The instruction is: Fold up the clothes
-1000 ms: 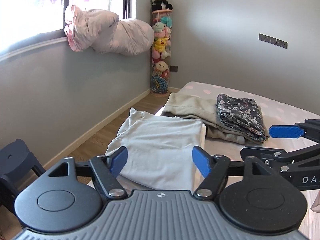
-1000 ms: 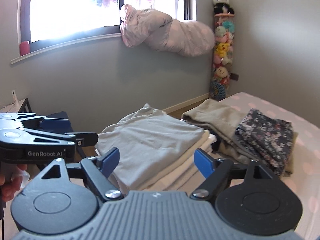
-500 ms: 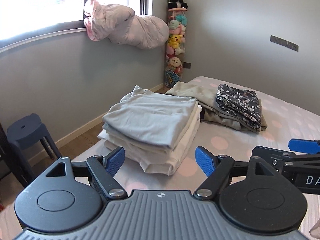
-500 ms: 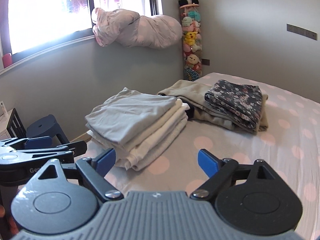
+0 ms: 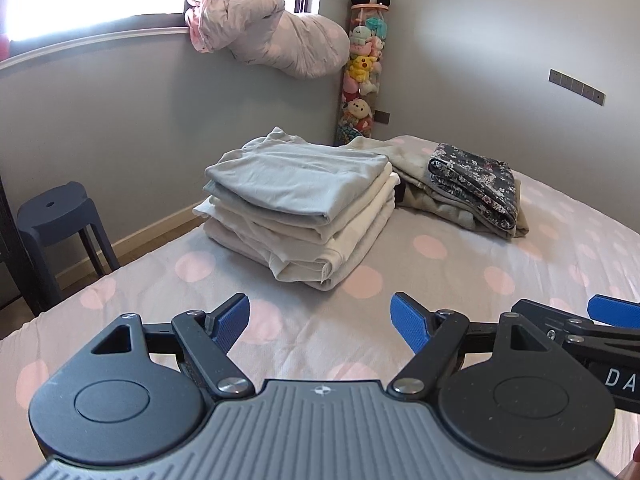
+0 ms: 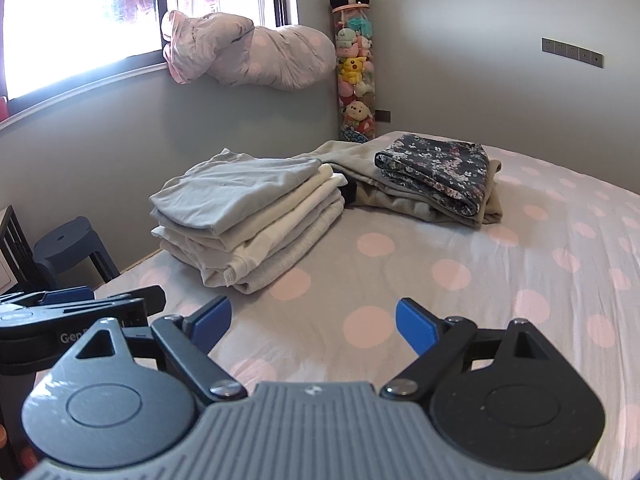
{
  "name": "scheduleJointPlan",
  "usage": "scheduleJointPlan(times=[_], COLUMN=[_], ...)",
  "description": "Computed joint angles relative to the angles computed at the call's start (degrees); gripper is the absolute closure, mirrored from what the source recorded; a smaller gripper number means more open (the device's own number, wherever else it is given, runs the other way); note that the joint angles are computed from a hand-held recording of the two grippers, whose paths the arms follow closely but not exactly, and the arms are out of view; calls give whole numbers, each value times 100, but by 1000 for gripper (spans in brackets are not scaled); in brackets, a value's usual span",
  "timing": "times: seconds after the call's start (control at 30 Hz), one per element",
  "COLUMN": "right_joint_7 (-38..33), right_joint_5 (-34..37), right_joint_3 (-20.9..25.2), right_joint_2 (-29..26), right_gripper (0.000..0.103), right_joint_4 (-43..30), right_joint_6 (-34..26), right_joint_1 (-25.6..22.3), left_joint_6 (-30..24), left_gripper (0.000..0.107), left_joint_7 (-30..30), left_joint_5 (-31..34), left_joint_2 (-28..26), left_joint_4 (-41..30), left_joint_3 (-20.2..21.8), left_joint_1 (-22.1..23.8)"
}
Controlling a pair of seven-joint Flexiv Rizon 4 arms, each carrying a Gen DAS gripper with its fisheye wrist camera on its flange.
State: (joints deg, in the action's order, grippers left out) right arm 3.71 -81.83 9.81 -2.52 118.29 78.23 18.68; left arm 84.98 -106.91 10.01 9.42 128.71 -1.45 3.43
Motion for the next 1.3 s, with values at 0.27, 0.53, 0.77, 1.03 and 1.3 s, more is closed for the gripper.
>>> scheduleJointPlan(times=[0.27,0.53,0.77,1.03,1.3], right_joint_7=[-29,36,66,-16,80], right_joint_5=[102,56,61,207,150], right_joint_3=[34,42,37,52,49], right_joint_2=[16,29,15,2,36], right_gripper=[12,12,12,12,12], right_joint_4=[91,120,108,107,123], right_joint_6=[-88,-164,-190,-269,-275], right_joint_1=[38,43,53,89,79], left_joint_6=[-20,-45,-48,-199,-296], left_gripper=[30,30,30,30,30], left_joint_7=[61,-5,-14,-93,-21], left_joint_5=[-128,-53,-73,56,-26], left_joint_2=[91,33,26,44,71], left_joint_4=[150,94,84,10,-16], left_joint_3=[39,-47,-14,-62,-10], left_joint_1=[-82,-20,-58,-14,-90])
